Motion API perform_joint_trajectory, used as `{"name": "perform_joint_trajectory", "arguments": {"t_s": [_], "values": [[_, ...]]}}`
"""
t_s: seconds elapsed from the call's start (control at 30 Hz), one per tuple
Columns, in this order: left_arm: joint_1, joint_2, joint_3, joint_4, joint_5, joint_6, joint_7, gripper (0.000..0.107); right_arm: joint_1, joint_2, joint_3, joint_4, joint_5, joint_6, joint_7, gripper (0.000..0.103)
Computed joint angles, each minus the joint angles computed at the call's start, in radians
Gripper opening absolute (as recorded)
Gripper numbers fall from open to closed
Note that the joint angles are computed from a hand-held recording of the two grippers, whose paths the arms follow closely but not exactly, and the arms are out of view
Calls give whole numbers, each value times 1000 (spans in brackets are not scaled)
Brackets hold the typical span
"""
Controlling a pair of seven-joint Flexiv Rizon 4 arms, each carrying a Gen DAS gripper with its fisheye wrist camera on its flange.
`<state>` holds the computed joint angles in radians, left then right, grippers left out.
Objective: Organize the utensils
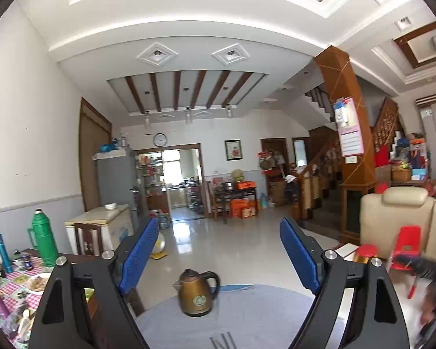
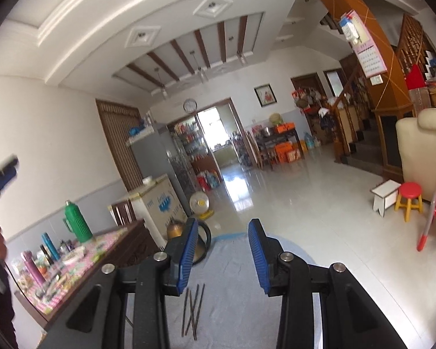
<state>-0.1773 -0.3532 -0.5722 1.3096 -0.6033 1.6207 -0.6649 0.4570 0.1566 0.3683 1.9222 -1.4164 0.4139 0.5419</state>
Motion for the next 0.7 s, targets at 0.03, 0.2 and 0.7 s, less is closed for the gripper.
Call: {"name": "perform_joint_trajectory", "arguments": {"t_s": [0.03,0.2,0.7], "values": [[-15,-5,29,-9,10,-8,-20,86,-3,18,2,8,-6,-9,1,39],[-84,-12,166,-16,46,-58,-155,86,-39,85,15,31,-12,-3,-18,39],[-226,-124,227,-370,121,-307,-364,88,-120,188,207,-31,20,-373,-103,45]]}}
